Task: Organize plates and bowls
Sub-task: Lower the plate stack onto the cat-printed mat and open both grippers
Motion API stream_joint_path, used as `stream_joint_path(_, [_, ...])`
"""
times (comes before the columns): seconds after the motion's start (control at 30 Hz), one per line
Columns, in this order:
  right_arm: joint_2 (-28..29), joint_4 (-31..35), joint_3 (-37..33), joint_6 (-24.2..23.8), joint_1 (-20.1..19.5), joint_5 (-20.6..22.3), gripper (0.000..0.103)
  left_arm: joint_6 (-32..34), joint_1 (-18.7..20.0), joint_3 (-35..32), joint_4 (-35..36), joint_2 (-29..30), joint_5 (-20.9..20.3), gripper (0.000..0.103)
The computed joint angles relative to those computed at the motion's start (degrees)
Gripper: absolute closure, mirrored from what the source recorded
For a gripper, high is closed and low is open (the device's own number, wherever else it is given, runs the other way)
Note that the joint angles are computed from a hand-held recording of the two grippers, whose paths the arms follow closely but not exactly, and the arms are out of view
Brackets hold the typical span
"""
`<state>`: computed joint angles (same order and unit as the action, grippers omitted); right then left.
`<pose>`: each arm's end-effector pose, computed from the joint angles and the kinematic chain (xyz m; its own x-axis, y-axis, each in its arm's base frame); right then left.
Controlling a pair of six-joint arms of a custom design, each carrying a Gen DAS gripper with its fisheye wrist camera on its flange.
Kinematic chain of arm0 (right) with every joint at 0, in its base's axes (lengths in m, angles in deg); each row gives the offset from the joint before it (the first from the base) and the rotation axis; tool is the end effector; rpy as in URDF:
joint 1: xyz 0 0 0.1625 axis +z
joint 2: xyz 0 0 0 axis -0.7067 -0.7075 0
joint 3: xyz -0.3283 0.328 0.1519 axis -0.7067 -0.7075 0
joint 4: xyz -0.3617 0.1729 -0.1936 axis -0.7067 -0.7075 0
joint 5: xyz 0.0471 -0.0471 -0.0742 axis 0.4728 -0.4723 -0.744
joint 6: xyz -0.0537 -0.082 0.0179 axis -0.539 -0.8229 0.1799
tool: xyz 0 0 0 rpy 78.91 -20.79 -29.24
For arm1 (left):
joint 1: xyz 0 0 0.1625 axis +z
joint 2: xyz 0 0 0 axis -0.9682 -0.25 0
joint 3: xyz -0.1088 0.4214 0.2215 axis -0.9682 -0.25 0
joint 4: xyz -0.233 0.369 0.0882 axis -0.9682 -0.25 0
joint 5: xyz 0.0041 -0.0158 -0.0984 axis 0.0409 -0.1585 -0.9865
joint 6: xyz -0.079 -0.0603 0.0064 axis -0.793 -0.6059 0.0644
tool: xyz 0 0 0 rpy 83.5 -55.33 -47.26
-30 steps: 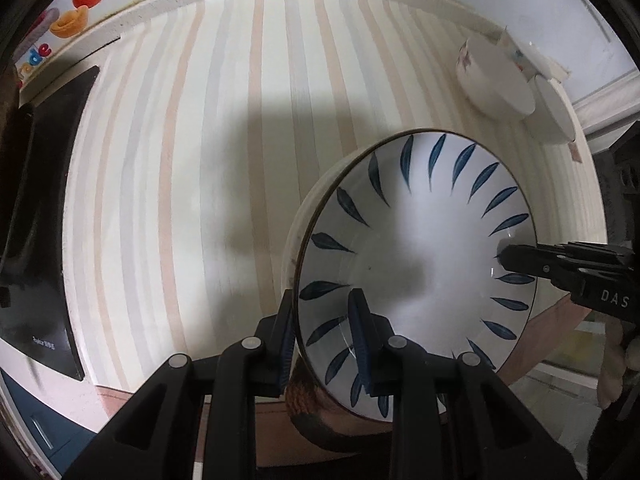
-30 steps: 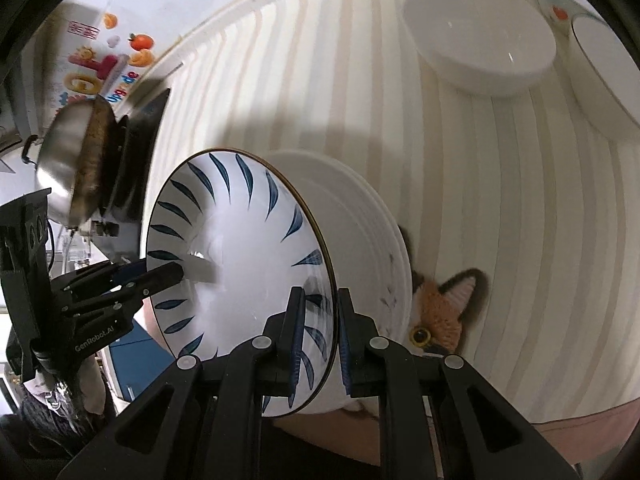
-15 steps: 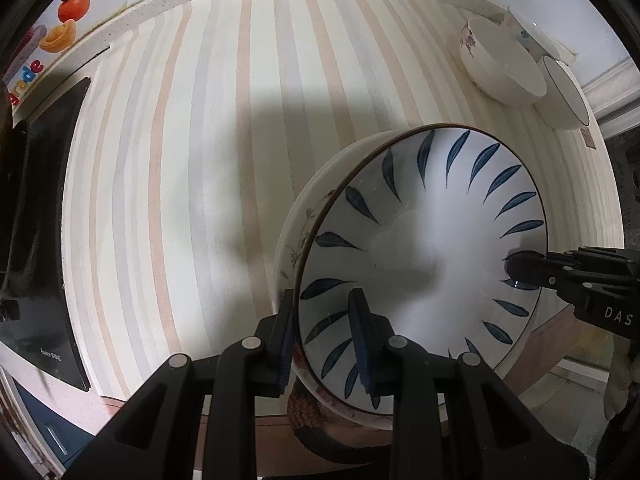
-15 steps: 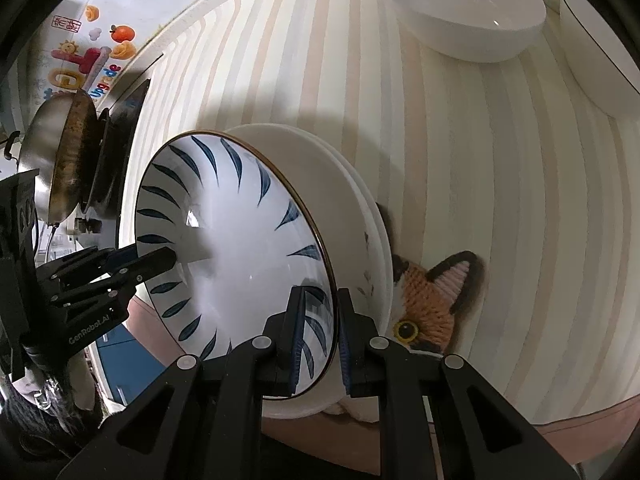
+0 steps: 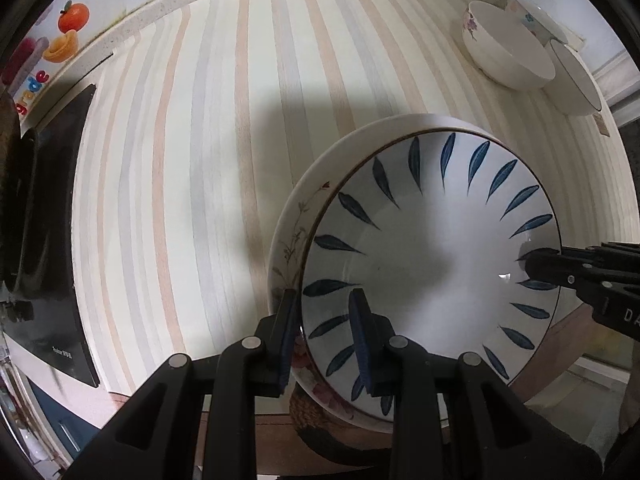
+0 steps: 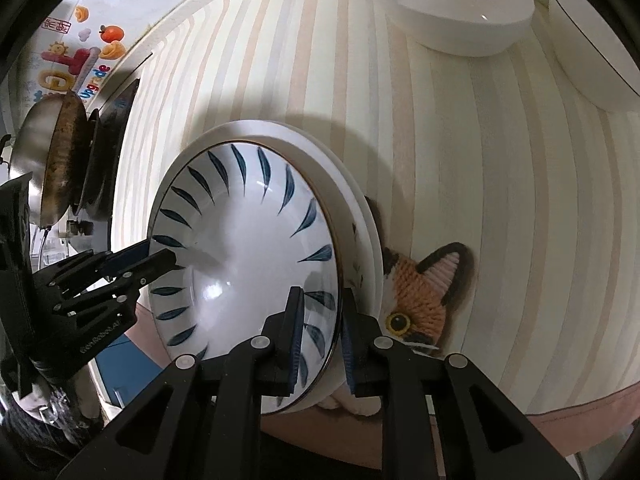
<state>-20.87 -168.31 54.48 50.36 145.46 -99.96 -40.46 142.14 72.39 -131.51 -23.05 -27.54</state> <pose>0.2146 -0.6632 0.0143 -0.8590 0.3770 0.3464 0.2975 0.9182 -0.2614 -0.1070 -0.7423 0.1758 -0.5901 0.5738 -0.5679 0.4473 0.8180 0.3617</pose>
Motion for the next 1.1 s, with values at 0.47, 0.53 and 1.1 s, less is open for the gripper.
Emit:
stream_joint_path(0.47, [-1.06,0.65,0.26,0.28,0.48,-1.36,0.082,-4.40,-0.45,2.41,-1.98,-1.52,1.46,0.079])
stream_joint_path(0.53, [-1.24,0.29,0.43,0.06,1.00,-2.69,0.082,-4.61,-0.61,3.21,-2.59,-2.83,1.78,0.079])
stream_joint_path(1.1, [-6.14,0.32,4.75,10.52,15.78,-17.21,0.046,-1.35,-7.51,13.46,-10.55,-19.58,-2.43,0.070])
